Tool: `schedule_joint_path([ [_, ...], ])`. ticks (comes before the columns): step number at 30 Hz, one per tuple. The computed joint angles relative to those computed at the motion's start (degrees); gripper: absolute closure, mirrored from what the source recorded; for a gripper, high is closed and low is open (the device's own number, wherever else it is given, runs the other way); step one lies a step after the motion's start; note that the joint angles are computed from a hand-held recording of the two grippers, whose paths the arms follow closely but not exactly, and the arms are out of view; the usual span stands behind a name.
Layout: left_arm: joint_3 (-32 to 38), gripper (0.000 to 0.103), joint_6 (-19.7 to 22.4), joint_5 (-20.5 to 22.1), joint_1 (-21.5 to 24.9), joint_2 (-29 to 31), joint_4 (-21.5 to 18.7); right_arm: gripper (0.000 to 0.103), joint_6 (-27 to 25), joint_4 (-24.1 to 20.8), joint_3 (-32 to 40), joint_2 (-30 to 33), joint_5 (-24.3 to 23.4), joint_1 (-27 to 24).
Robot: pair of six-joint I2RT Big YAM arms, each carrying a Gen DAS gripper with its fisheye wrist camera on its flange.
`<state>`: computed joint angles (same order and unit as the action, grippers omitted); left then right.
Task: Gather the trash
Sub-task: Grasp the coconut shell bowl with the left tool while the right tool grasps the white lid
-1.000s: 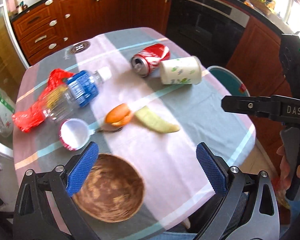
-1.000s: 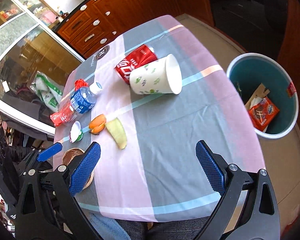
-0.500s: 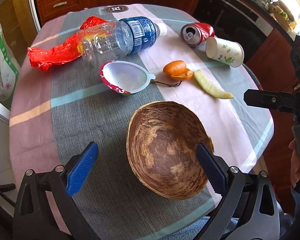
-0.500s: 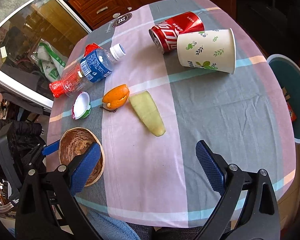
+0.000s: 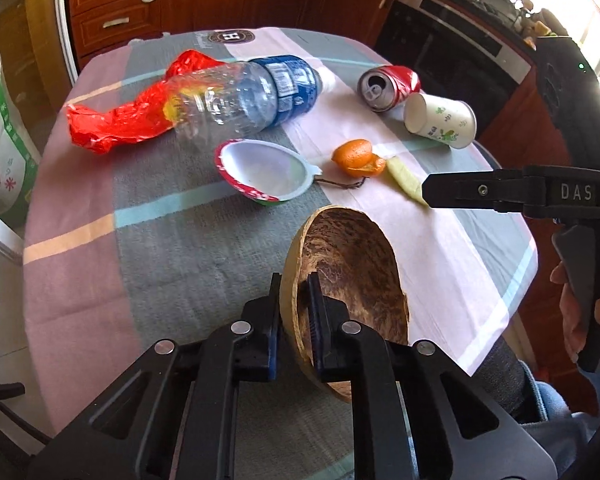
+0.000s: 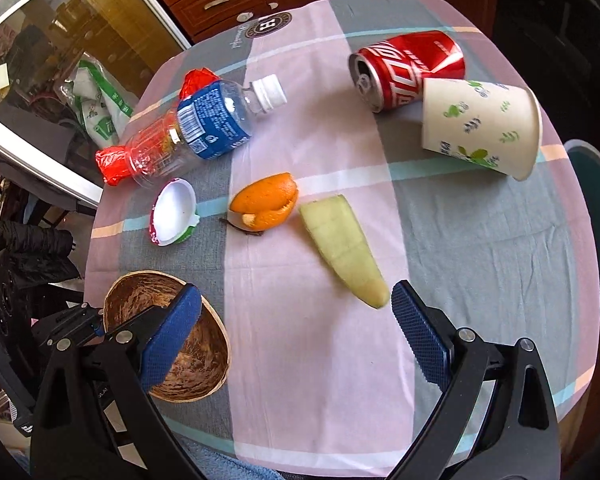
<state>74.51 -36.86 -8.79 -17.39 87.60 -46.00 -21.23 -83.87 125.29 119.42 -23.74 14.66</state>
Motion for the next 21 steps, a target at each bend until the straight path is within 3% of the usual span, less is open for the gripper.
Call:
schedule_joint_path([
  [8,-4.88,0.089,-0.57,1.55,4.10,-4.37,-0.68,0.012,-2.30,1.68,2.10,1.68,-2.25,5.85],
  [12,-5.91,0.087,-0.23,2.67,4.61,-4.70,-0.07,0.037,-2.96,1.93,5.29,4.25,-0.03,8.03],
  [20,-6.71,0.080,0.32,4.62,5.36,-4.54,0.80,0.053,-4.44,-1.04,10.08,8.60,2.87,9.81],
  [21,-6.55,0.079,0.56,4.49,5.28,-4.42,0.68,0.058,-4.49,0.94,8.43,7.70,2.83,9.85],
])
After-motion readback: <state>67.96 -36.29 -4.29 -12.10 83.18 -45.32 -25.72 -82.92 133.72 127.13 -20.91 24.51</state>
